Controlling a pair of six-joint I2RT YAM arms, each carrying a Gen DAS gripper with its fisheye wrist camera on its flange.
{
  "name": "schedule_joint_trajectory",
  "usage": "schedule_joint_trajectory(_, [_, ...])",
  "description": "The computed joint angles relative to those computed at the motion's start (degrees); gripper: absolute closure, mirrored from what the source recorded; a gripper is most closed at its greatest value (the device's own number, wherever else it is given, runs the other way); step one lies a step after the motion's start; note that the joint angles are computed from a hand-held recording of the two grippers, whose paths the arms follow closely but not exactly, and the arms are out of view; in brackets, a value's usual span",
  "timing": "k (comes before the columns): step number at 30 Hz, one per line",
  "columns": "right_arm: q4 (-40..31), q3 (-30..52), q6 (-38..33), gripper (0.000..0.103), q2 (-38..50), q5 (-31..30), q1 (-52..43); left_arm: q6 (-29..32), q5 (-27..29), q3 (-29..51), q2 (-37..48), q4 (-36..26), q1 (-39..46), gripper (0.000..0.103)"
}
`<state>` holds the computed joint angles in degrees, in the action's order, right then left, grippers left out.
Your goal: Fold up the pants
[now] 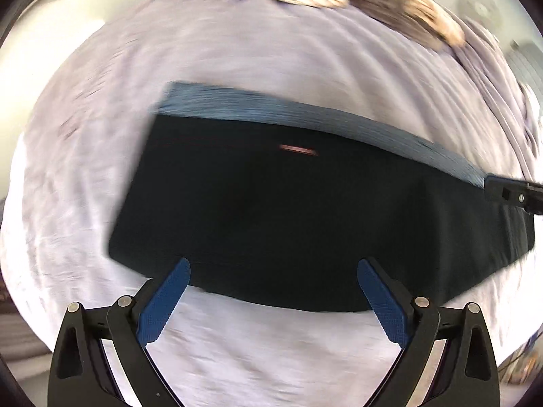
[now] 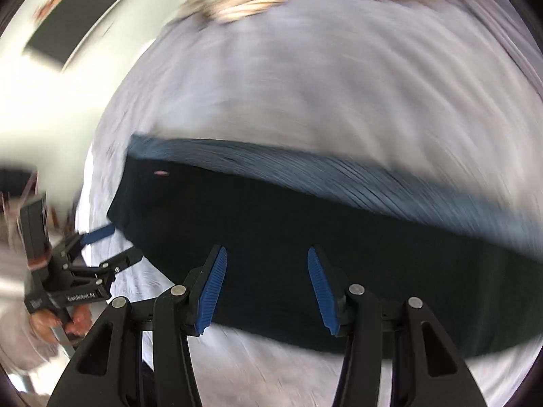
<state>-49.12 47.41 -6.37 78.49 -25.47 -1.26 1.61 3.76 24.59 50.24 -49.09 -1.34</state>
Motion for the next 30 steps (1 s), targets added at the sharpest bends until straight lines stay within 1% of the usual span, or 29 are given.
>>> schedule_joint_trajectory(1, [1.89, 3.63, 1.39, 0.047, 4.15, 1.02, 5.60, 5.42, 1.22, -0.18, 1.39, 1.51, 7.05, 0.004])
schedule_joint_trajectory(2, [2.51, 7.25, 2.08, 0.041, 8.00, 1.61, 9.58, 9.34, 1.78, -0.23, 3.02, 3.16, 11.93, 0.004])
schedule_joint_trajectory(4, [3.60, 13.22, 2.33, 0.039, 15.12, 2.42, 14.36, 16.78, 2.94, -0.18, 7.61, 7.71, 21.06, 0.004])
schedule_joint_trajectory(5, [3.34, 17.79, 2.47, 0.039, 20.47, 2.94, 16.60, 18.04, 3.36, -0.26, 9.23, 9.34, 22.94, 0.004])
schedule_joint_trajectory(6, [2.72, 20.90, 2.84, 0.039, 23.87, 2.91, 17.80, 20.58, 4.43, 0.17, 11.71, 10.92, 26.15, 0.004])
schedule_joint_trajectory(10, [1.68, 32.05, 3.50, 0.039, 34.24, -0.02, 22.54, 25.84, 6.19, 0.91, 20.40, 17.26, 32.60, 0.004])
schedule_joint_trajectory(11, [1.51, 35.58, 4.73, 0.039, 37.29, -1.40, 24.09, 24.69, 5.90, 0.76, 21.81, 19.05, 31.67, 0.004])
schedule_joint_trajectory(12, [0.79, 39.32, 5.76, 0.039, 40.16, -2.56, 25.31, 25.40, 6.75, 0.84, 23.33, 20.29, 33.00, 0.004])
schedule_joint_trajectory(13, [0.04, 43.48, 6.62, 0.039, 43.56, -3.73, 26.52, 24.83, 7.34, 1.03, 24.72, 21.24, 32.87, 0.004])
schedule_joint_trajectory(16, [-2.92, 54.40, 8.11, 0.040, 52.47, -4.56, 29.29, 26.63, 9.55, 1.86, 28.16, 21.77, 36.27, 0.004])
schedule_joint_trajectory(17, [-4.81, 58.70, 8.63, 0.050, 55.93, -4.11, 30.13, 28.40, 10.71, 2.55, 29.32, 21.18, 38.35, 0.007])
schedule_joint_trajectory(18, [-6.28, 61.25, 8.96, 0.067, 58.16, -3.86, 30.70, 29.81, 11.60, 3.04, 29.95, 20.64, 39.96, 0.012])
schedule_joint_trajectory(19, [-8.29, 64.43, 9.24, 0.098, 60.34, -3.41, 31.34, 31.09, 12.32, 3.42, 30.11, 20.03, 41.39, 0.016])
schedule_joint_trajectory(20, [-8.10, 64.81, 9.19, 0.099, 60.29, -1.83, 32.22, 33.48, 13.08, 4.20, 30.27, 18.75, 43.70, 0.016])
schedule_joint_trajectory(22, [-7.33, 63.52, 7.44, 0.099, 58.47, -1.66, 33.15, 37.56, 14.18, 5.05, 30.11, 16.98, 47.65, 0.016])
schedule_joint_trajectory(23, [-7.97, 64.09, 6.49, 0.100, 57.84, -0.84, 33.69, 40.59, 14.56, 6.28, 30.93, 15.80, 50.46, 0.016])
schedule_joint_trajectory(24, [-8.34, 65.36, 6.60, 0.100, 58.07, -1.09, 33.82, 41.36, 14.52, 6.49, 30.92, 15.35, 51.11, 0.016])
schedule_joint_trajectory(26, [-10.23, 71.70, 8.08, 0.100, 61.67, -2.50, 33.99, 41.92, 13.77, 6.36, 31.22, 15.86, 51.60, 0.016])
schedule_joint_trajectory(27, [-11.44, 74.24, 8.11, 0.100, 63.43, -1.19, 34.41, 41.72, 13.41, 6.31, 30.72, 15.78, 51.48, 0.016])
schedule_joint_trajectory(28, [-13.29, 77.39, 8.04, 0.100, 66.04, 1.72, 35.38, 41.48, 13.11, 5.76, 28.67, 15.13, 51.52, 0.016])
schedule_joint_trajectory(29, [-13.29, 78.73, 9.53, 0.099, 67.85, 3.36, 36.35, 40.35, 12.90, 4.87, 25.96, 14.91, 50.49, 0.016])
schedule_joint_trajectory(30, [-12.15, 77.18, 11.31, 0.098, 67.41, 3.06, 36.08, 39.97, 12.93, 4.58, 23.50, 14.06, 49.75, 0.016])
